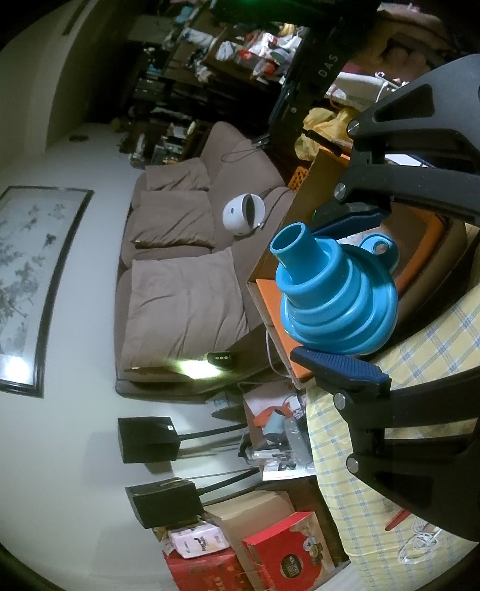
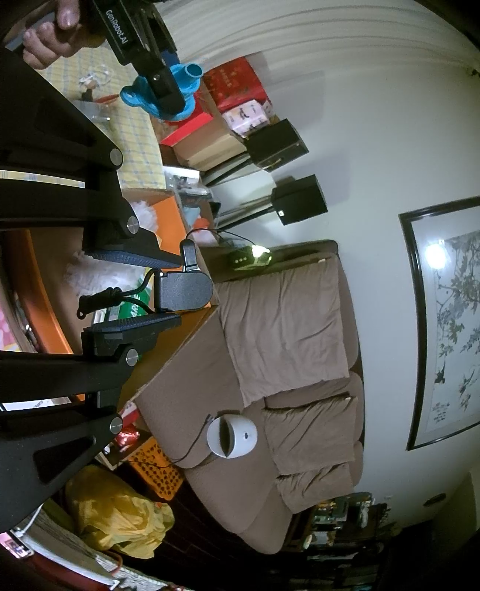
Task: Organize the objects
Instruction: 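Hold the funnel with the left gripper above the box interior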
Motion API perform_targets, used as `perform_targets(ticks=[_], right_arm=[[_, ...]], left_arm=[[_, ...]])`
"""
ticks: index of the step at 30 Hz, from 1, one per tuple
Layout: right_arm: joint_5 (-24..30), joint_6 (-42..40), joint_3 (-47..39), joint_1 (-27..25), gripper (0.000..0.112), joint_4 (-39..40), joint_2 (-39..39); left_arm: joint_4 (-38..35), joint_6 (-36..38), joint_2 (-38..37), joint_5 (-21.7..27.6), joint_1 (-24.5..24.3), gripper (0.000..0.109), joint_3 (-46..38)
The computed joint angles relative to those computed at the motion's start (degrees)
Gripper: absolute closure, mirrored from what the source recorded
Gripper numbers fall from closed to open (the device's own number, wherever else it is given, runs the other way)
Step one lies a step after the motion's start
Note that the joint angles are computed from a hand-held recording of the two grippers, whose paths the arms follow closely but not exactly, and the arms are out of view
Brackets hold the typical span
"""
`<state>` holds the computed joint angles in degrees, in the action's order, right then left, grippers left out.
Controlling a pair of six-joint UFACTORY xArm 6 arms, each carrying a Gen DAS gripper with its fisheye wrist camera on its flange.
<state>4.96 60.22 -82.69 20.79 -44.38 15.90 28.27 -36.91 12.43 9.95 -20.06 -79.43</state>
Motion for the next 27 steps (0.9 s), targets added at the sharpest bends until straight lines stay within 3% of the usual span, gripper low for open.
perform_targets(ticks=[27], right_arm=[[0.48,-3.31,-0.21,0.20,0.088,3.32,0.74]], left_arm=[[-1.12,0.75,1.70,0.71,-0.09,0.056,-0.64]])
